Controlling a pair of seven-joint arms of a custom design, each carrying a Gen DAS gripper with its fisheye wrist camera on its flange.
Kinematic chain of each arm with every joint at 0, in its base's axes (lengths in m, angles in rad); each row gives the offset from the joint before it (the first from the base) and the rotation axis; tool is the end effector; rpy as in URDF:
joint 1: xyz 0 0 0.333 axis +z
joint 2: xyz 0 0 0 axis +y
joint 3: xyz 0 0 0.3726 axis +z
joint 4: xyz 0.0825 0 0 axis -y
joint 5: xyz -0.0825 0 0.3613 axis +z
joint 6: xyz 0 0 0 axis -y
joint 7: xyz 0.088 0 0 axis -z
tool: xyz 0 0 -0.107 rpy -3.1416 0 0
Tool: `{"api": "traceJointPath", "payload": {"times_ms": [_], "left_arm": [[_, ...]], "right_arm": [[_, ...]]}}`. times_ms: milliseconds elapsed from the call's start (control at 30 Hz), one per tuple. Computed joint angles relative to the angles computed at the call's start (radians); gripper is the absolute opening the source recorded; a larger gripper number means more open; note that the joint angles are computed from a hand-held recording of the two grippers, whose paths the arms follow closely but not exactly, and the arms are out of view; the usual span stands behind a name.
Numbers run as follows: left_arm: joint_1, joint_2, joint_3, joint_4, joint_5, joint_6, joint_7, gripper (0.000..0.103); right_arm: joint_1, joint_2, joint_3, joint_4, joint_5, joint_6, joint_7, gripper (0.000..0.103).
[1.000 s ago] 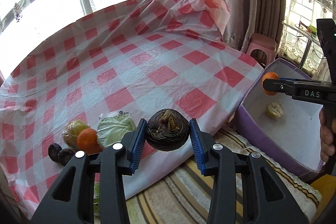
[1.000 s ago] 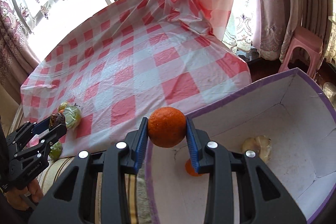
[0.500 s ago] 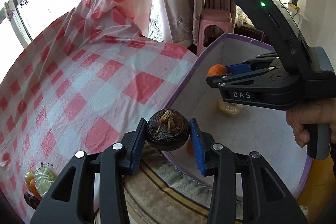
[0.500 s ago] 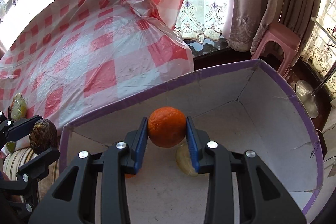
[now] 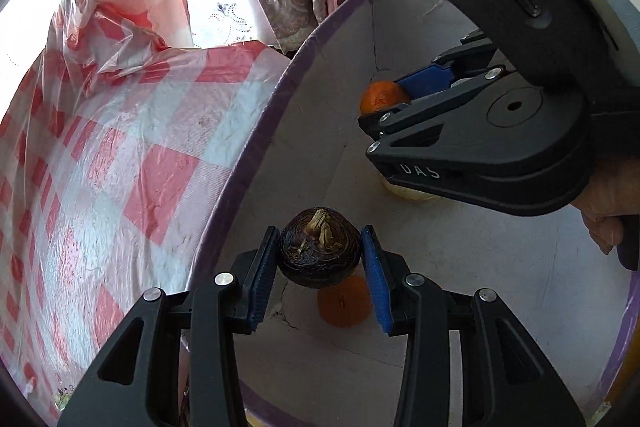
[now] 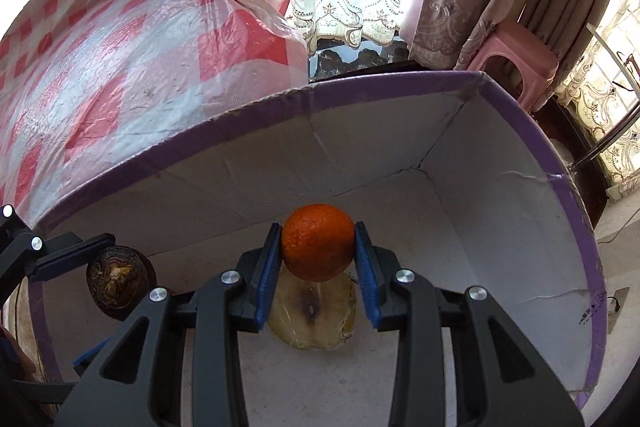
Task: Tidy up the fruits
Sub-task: 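Carry both fruits into the white box and open both tools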
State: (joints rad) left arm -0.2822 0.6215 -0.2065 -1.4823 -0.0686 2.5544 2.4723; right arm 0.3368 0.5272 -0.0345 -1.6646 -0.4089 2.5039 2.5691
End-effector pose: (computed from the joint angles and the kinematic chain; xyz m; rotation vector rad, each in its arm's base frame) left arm 0.6911 -0.3213 0.4243 -0.4100 2.7616 -0.5487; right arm 0.6822 0.2203 0.3952 -1.5730 2.3626 -0.4993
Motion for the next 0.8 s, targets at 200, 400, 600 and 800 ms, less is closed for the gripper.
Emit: {"api": "traceJointPath", "payload": {"times_ms": [200, 400, 600, 800], "left_arm": [[-0.046, 0.042, 0.041, 0.045, 0.066, -0.036, -0.048, 0.04], [-0.049, 0.059, 0.043, 0.057, 0.092, -0.041, -0.064, 0.041], [-0.042, 0.056, 0.035, 0.046, 0.091, -0.027, -0.061, 0.046], [-0.013, 0.029, 0.009, 0.008, 0.059, 0.003, -0.021, 0.051]], "right_arm": [[-0.011, 0.019, 0.012, -0.004, 0.029, -0.005, -0.016, 0.036], [-0.005, 0.035, 0.006, 0.016, 0.034, -0.012, -0.019, 0.037], [-0.002, 0.034, 0.005, 0.016, 0.037, -0.015, -0.017, 0.045], [0.016, 0.011, -0.022, -0.005, -0.003, -0.001, 0.038, 0.077]]}}
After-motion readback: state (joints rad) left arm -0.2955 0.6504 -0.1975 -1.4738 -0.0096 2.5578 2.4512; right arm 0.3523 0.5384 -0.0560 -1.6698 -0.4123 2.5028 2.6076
